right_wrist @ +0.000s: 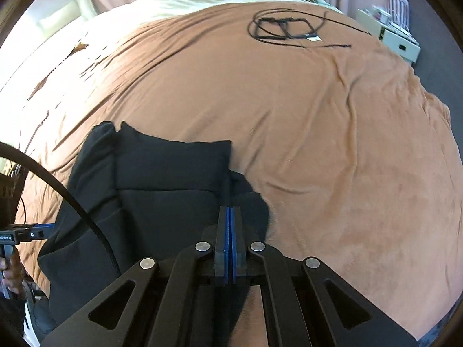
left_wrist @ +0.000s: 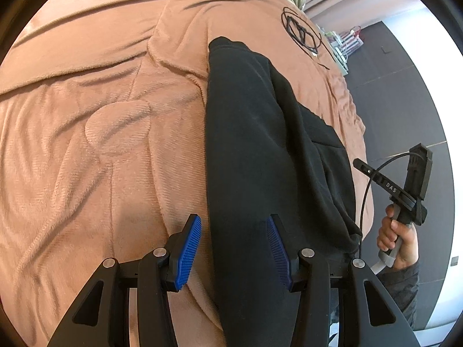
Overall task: Fold small clothes
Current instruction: 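Pinch the folded shirt with the right gripper, then open, then grasp the folded shirt edge with the right gripper and lift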
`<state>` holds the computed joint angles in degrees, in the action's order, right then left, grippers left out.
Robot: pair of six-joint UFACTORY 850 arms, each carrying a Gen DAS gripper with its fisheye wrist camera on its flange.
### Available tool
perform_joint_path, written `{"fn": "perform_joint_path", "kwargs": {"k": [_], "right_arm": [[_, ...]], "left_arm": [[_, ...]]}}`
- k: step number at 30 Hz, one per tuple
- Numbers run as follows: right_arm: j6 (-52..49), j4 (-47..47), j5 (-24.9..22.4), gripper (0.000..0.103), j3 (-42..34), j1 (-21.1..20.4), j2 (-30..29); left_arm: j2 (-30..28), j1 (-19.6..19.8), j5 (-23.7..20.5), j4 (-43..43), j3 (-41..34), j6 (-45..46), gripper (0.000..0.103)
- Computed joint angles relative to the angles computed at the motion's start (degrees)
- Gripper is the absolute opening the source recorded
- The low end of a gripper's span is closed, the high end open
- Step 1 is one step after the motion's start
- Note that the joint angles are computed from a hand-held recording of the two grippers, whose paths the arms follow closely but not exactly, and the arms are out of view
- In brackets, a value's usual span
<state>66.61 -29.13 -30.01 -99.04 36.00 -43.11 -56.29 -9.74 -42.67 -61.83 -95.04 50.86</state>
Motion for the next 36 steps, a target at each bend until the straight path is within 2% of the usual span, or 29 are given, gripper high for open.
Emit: {"fn": "perform_joint_path", "kwargs": {"k": [5,7,8,9,11,24,30,36], "right_arm": [[-3.67,3.65,0.42,0.0,0.44,0.06,1.19],[-5.71,4.69,-0.58,0.005,-0.19,0.54,1.3],[-6.52,5.18,-0.91,0.022,-0.45,0.71,1.4],[-6.75,4.96,-1.19,0.047,-0.63,1.01,1.47],[-4.93,1.59,-1.59,0.068,-0.29,2.02,2.2],[-20.28,5.67,-7.1,0.068,-7.83,7.43,0.71],[-25.49,5.99,-12.11,0.068,-14.23,9.7,-3.14],[-31.52,8.39,-18.77,0.067,-25.55,10.89,-10.37]], "left_arm": [[0.16,0.35,-0.18,-0.56,0.84,0.35,0.049],[0.26,0.44,-0.36,-0.8,1.17,0.68,0.049],[0.32,0.44,-0.5,-0.97,1.3,0.91,0.049],[0.47,0.46,-0.67,-1.2,1.55,1.26,0.049],[0.96,0.53,-0.85,-1.64,2.34,2.07,0.049],[4.55,1.88,-1.48,-5.95,7.78,6.95,0.049],[6.28,3.33,-2.26,-8.53,10.7,9.68,0.049],[7.17,4.8,-2.88,-10.37,12.89,11.24,0.049]]}}
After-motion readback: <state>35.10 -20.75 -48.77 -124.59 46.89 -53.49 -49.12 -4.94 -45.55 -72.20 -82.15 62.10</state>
